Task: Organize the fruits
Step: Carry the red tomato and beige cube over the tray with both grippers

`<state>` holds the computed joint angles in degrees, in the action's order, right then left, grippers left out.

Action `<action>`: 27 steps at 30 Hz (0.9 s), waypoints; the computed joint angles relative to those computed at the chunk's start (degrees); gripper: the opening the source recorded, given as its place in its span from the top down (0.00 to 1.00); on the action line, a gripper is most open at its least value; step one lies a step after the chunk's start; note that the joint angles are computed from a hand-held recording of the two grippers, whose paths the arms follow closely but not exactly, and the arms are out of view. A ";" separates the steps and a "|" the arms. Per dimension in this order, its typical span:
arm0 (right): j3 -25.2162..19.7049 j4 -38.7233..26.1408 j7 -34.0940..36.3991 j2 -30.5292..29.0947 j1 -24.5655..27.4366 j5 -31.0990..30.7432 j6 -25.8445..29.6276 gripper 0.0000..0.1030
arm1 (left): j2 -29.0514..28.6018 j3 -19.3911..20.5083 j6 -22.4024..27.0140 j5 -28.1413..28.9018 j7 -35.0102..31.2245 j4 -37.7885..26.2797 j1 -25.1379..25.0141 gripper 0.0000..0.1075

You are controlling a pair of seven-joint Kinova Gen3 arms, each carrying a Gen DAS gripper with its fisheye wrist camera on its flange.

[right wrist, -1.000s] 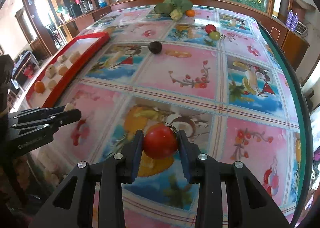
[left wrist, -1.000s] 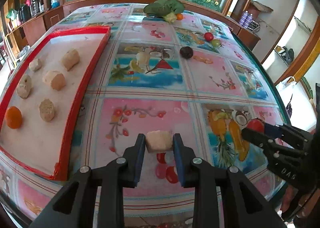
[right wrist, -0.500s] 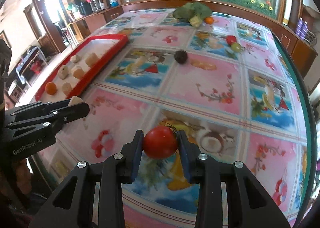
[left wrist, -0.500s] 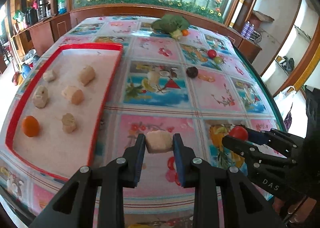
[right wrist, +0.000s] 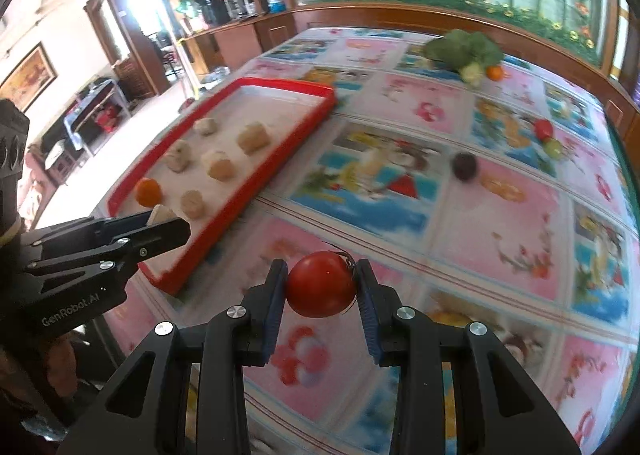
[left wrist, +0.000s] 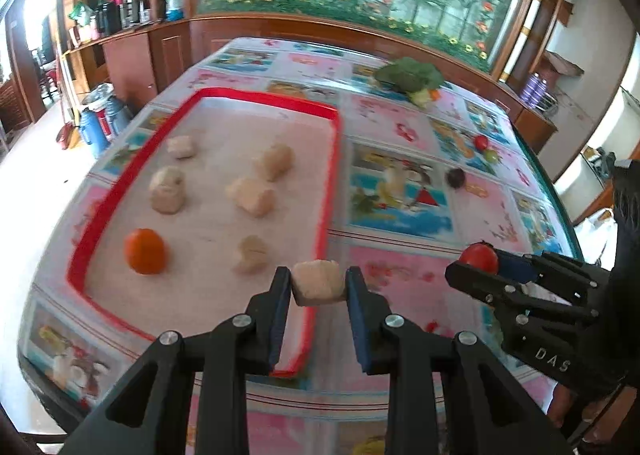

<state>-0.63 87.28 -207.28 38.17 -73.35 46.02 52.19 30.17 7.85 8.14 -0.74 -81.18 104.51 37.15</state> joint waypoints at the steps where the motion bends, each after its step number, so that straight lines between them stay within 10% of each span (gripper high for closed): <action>1: -0.06 -0.71 0.96 0.31 0.59 0.23 -0.44 0.68 | -0.11 -0.57 -0.05 -0.06 0.07 0.10 -0.03 0.71; 27: 5.95 -17.94 24.76 8.88 12.20 -8.31 -5.60 0.68 | 13.80 -3.83 12.56 -3.52 0.01 -25.76 -3.22 0.71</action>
